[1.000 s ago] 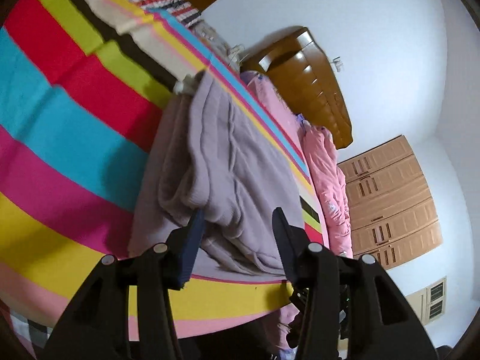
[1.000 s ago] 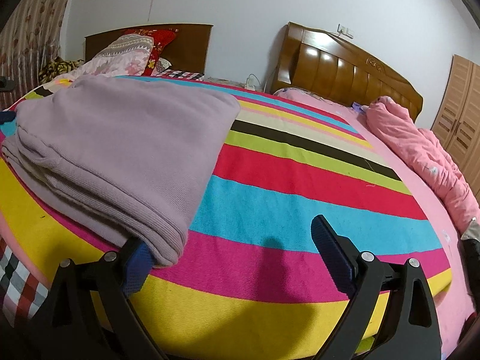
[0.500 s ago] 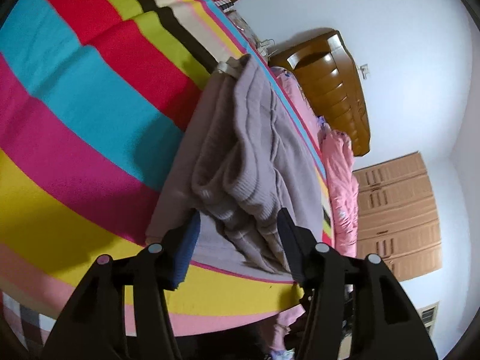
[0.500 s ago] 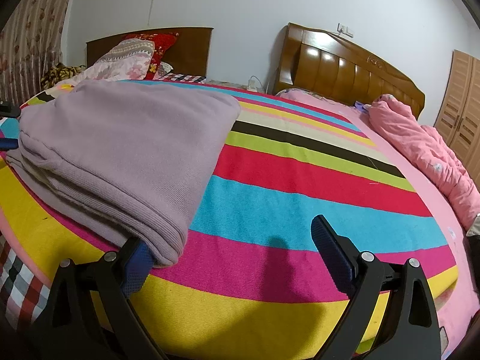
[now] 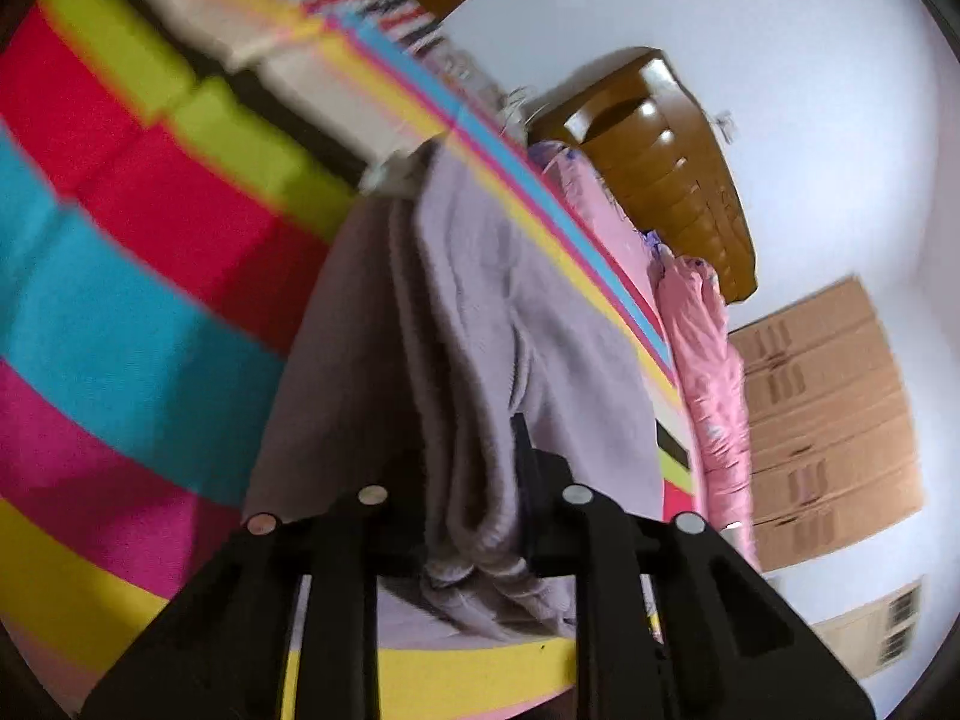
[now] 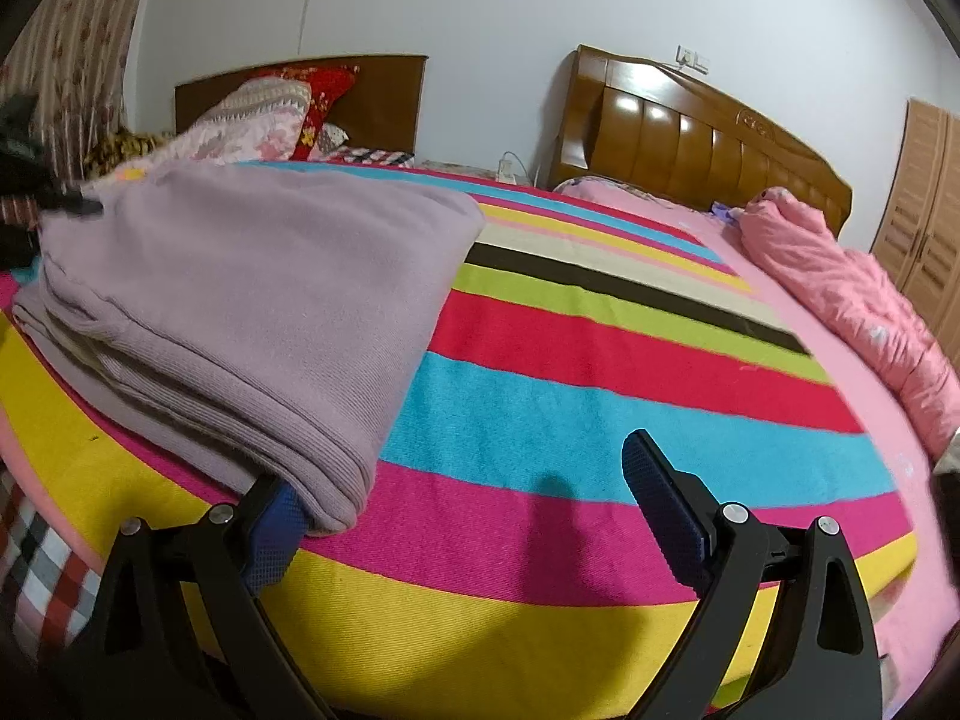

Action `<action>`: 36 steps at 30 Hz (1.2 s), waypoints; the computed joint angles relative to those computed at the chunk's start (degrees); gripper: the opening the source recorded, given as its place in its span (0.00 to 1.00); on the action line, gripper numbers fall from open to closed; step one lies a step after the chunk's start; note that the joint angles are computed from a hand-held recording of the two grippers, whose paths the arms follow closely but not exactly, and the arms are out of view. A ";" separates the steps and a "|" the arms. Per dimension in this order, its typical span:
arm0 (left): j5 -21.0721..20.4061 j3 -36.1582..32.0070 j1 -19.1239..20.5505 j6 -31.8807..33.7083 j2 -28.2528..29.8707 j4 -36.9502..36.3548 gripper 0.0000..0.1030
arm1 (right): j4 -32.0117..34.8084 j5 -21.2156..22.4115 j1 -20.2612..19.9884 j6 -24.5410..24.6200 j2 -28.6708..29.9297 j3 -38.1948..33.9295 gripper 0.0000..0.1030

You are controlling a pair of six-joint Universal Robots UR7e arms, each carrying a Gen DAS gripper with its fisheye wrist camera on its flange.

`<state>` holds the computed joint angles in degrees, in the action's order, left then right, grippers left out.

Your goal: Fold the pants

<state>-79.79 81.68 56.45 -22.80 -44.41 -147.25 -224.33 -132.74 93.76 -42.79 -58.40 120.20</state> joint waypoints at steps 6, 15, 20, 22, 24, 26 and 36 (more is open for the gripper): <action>-1.05 -0.05 -2.83 5.17 -3.09 -2.39 0.19 | -9.26 -2.83 2.68 -10.80 3.55 -0.56 0.89; -0.57 5.97 2.30 -2.37 -2.45 -6.08 0.19 | -1.59 -0.69 0.42 -4.92 0.14 1.56 0.89; 8.96 6.55 -0.93 -3.79 -3.11 -3.95 0.41 | 10.91 1.51 -0.62 3.44 -5.26 2.73 0.89; 20.81 6.49 -4.51 -3.88 -3.92 -0.19 0.72 | 20.96 6.54 -1.64 8.11 -11.23 4.99 0.89; 31.90 7.53 -8.41 3.25 -3.57 -4.90 0.83 | 26.63 16.33 -3.53 11.54 -17.55 7.48 0.89; 34.88 6.63 -10.84 10.61 -2.04 -8.84 0.92 | 28.89 23.48 -4.51 14.71 -20.38 7.08 0.89; 29.62 -8.13 -9.49 17.47 11.39 5.13 0.95 | 34.08 18.36 1.31 7.34 -5.88 -5.83 0.80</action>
<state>-50.17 73.56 46.96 -5.33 -33.02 -142.12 -190.25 -114.38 95.07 -35.44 -64.28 114.37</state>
